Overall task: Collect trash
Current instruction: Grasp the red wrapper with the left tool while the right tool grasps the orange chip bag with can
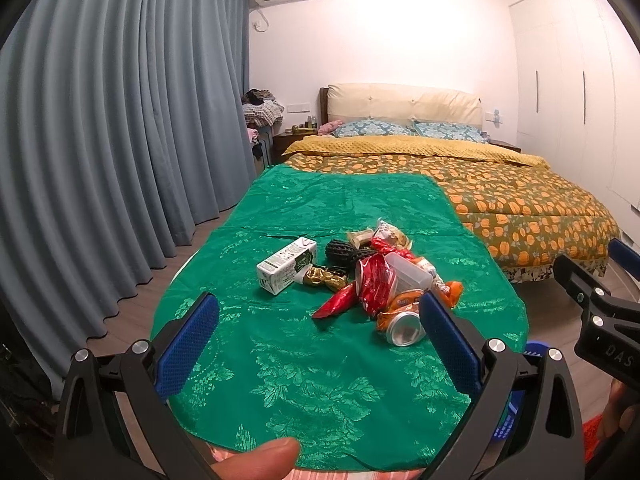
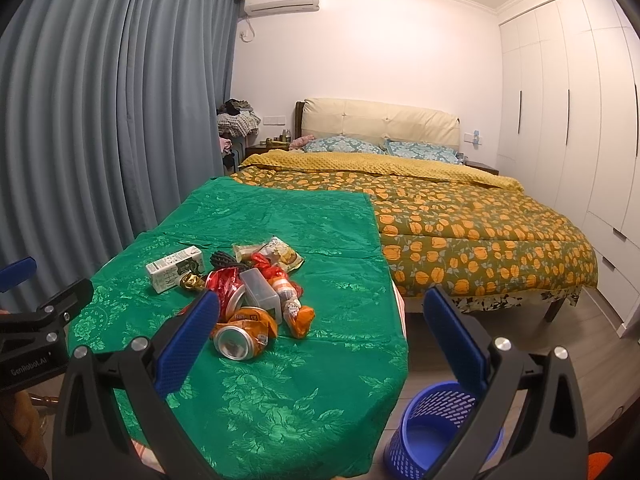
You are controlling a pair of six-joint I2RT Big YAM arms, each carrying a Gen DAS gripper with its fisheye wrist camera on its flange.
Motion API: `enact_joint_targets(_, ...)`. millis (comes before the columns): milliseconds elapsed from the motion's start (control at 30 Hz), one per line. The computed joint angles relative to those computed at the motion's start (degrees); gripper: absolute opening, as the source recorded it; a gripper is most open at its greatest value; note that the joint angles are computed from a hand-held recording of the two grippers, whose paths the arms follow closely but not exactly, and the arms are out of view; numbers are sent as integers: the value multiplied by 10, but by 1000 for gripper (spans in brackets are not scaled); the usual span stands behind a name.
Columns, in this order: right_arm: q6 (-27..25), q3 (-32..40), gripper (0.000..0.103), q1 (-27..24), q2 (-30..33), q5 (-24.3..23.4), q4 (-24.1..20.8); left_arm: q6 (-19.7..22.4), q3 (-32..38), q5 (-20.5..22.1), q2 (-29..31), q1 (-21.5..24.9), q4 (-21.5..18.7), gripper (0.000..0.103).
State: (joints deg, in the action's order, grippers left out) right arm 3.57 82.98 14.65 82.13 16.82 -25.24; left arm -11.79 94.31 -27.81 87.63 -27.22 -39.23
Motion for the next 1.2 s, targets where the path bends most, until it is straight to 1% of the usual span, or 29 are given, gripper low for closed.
enact_joint_targets(200,-1,0,99,-2,0,-2,0,15,-8,3,-2,-2,14,99)
enact_joint_targets(267,-1,0,99,-2,0,-1,0,21,-7,-4,0,-5,11,99)
enact_joint_targets(300,-1,0,99,-2,-1,-2,1,22,-4,0,3,-4,3,99)
enact_joint_targets(333,-1,-2,99,-2,-2,1,3,18,1,9,5,-2,-6,99)
enact_joint_targets(400,-1,-6,99,-6,-4,1,8,-4,11,39,10,6,-33,99)
enact_joint_targets(433,-1,-8,99,-8,-5,-1,10,-12,7,46,8,10,-32,99)
enact_joint_targets(467,0,-12,99,-10,-6,-3,13,-16,1,42,6,12,-28,99)
enact_joint_targets(500,0,-14,99,-12,-6,0,14,-16,-3,36,6,14,-27,99)
enact_joint_targets(533,-2,-16,99,-12,-5,7,16,-14,-5,43,7,18,-29,99)
enact_joint_targets(567,-5,-17,99,-11,-3,17,18,-13,-6,52,8,20,-32,99)
enact_joint_targets(600,-8,-18,99,-10,0,26,19,-9,-9,72,10,26,-36,99)
enact_joint_targets(667,-9,-17,99,-12,7,29,18,-2,-20,94,11,32,-30,99)
enact_joint_targets(733,0,-15,99,-18,12,16,13,1,-34,130,11,40,-17,99)
enact_joint_targets(800,6,-14,99,-24,20,6,11,1,-41,155,16,43,-9,99)
enact_joint_targets(867,7,-13,99,-27,26,-6,11,10,-38,160,29,43,-8,99)
enact_joint_targets(933,8,-13,99,-33,35,-35,10,20,-36,169,43,47,-6,99)
enact_joint_targets(1033,6,-8,99,-42,51,-71,1,18,-29,213,62,65,-8,99)
enact_joint_targets(1100,5,-2,99,-46,65,-91,-11,27,-18,239,78,80,-6,99)
enact_joint_targets(1200,0,9,99,-49,89,-131,-27,59,24,266,117,101,-15,99)
